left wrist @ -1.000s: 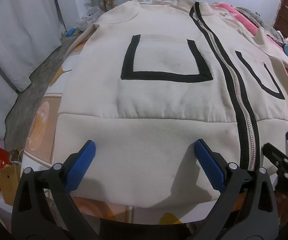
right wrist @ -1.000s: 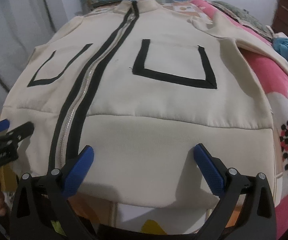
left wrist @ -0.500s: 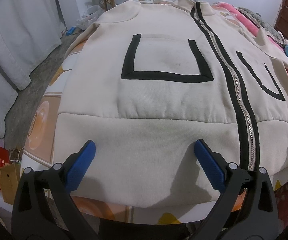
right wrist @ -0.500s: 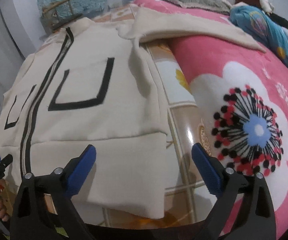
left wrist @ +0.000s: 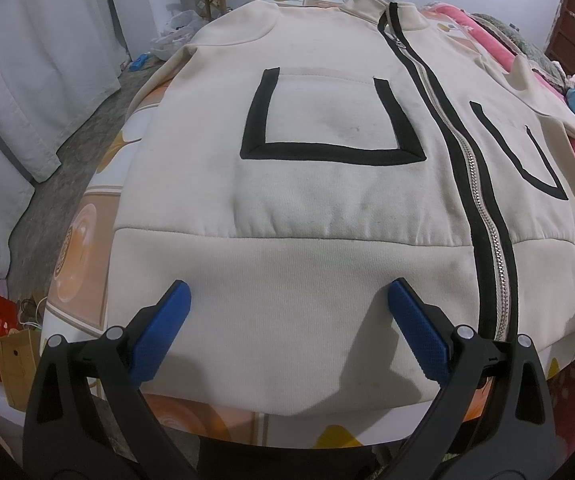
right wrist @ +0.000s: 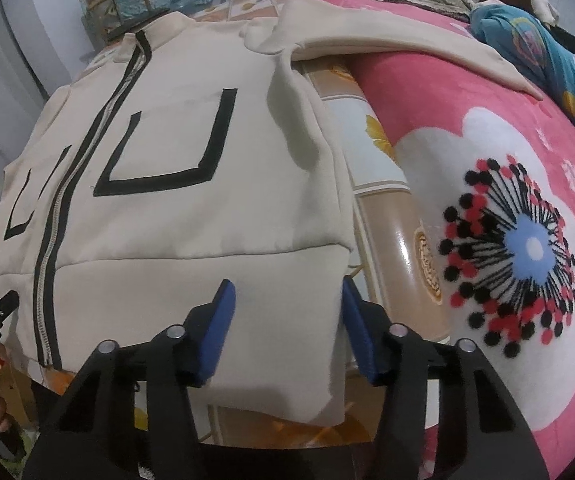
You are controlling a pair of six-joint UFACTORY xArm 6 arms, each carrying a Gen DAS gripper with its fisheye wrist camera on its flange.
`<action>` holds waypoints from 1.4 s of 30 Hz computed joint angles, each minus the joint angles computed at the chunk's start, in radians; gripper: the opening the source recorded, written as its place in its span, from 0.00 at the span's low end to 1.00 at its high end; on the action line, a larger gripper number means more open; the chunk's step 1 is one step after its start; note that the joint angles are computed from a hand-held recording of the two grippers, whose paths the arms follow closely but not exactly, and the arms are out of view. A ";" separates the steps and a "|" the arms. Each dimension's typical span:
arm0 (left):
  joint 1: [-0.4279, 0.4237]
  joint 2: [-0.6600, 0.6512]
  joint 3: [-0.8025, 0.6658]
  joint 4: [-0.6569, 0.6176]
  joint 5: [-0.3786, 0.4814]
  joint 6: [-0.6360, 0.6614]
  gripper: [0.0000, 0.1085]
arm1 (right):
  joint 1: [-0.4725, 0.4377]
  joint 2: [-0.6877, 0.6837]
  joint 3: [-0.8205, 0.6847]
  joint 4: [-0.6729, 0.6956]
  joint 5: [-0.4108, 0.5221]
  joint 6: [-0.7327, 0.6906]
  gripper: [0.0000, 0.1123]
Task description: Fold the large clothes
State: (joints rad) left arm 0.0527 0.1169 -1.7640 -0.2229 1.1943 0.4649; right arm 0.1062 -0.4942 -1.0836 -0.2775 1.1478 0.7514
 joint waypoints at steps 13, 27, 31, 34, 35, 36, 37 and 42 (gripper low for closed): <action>0.000 0.000 0.000 0.000 0.001 0.000 0.89 | 0.038 0.027 -0.022 -0.097 0.053 0.002 0.29; 0.135 0.001 0.004 -0.121 -0.153 0.055 0.86 | 0.040 0.013 -0.005 -0.103 0.039 0.013 0.28; 0.195 0.094 -0.118 -0.126 -0.072 0.031 0.68 | 0.037 0.009 0.001 -0.102 0.030 0.017 0.28; 0.229 0.151 -0.209 -0.193 0.034 0.041 0.58 | 0.035 0.005 0.006 -0.101 0.022 0.018 0.28; 0.236 0.149 -0.209 -0.217 0.049 0.064 0.57 | 0.035 0.005 0.007 -0.102 0.021 0.019 0.28; 0.238 0.144 -0.203 -0.234 0.057 0.083 0.57 | 0.035 0.005 0.007 -0.102 0.021 0.019 0.28; 0.234 0.138 -0.199 -0.250 0.069 0.102 0.57 | 0.035 0.004 0.009 -0.102 0.019 0.019 0.28; 0.183 0.149 -0.187 -0.185 0.060 0.069 0.47 | 0.018 -0.012 0.035 -0.088 -0.024 0.012 0.28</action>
